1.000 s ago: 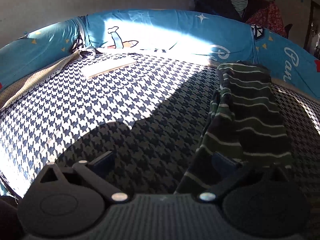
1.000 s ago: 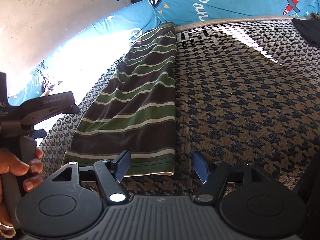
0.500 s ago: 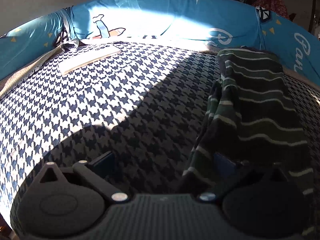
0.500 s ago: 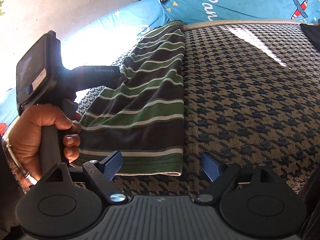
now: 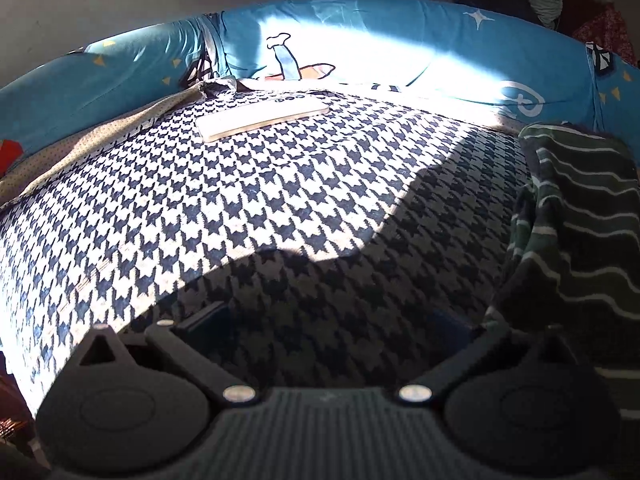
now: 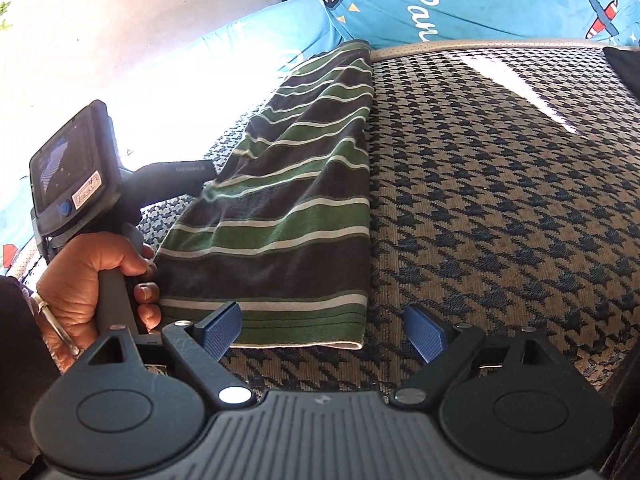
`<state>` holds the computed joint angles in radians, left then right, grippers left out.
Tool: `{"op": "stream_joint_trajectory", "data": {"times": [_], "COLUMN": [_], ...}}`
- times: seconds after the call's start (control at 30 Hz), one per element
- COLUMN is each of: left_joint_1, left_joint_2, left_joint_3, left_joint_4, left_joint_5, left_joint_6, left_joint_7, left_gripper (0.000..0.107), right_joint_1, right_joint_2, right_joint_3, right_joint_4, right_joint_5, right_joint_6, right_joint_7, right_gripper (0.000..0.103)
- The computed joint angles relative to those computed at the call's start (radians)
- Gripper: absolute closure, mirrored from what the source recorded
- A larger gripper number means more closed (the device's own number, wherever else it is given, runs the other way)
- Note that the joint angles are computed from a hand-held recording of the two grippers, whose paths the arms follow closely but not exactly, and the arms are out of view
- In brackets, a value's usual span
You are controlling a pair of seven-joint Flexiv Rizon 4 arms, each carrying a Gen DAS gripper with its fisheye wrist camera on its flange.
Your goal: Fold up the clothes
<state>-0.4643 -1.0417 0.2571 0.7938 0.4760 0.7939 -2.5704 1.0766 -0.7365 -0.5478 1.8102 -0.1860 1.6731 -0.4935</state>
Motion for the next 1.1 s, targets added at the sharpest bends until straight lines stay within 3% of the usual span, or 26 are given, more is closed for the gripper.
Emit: {"op": "stream_joint_trajectory", "data": {"times": [0.07,0.2,0.43,0.53,0.73,1.1], "left_joint_1": [0.002,0.004,0.025,0.018,-0.011,-0.006], "left_joint_2": [0.009,0.047,0.004,-0.033,-0.028,0.001], "left_joint_3": [-0.008,-0.014,-0.081,-0.075,0.0,-0.011], "left_joint_4": [0.01,0.077,0.043,0.0,0.004,0.032], "left_joint_5": [-0.002,-0.004,-0.071,-0.121,-0.11,-0.083], "left_joint_6": [0.009,0.128,0.261,0.207,0.142,0.108], "left_joint_7": [0.016,-0.024,0.194,0.262,0.162,0.118], "left_gripper": [0.004,0.004,0.004,0.004,0.004,0.004], "right_joint_1": [-0.004,-0.014,-0.012,-0.012,-0.015,-0.013], "right_joint_2": [0.001,0.004,0.004,0.004,0.004,0.005], "right_joint_3": [0.005,0.017,0.018,0.019,0.024,0.02], "right_joint_4": [0.001,0.0,0.003,0.004,0.006,0.003], "right_joint_5": [0.001,0.011,0.014,0.017,0.026,0.007], "right_joint_6": [0.002,0.008,0.01,0.013,0.022,0.002], "right_joint_7": [-0.001,0.002,-0.002,-0.005,-0.015,-0.035], "right_gripper": [0.014,0.014,0.014,0.014,0.014,0.014]}}
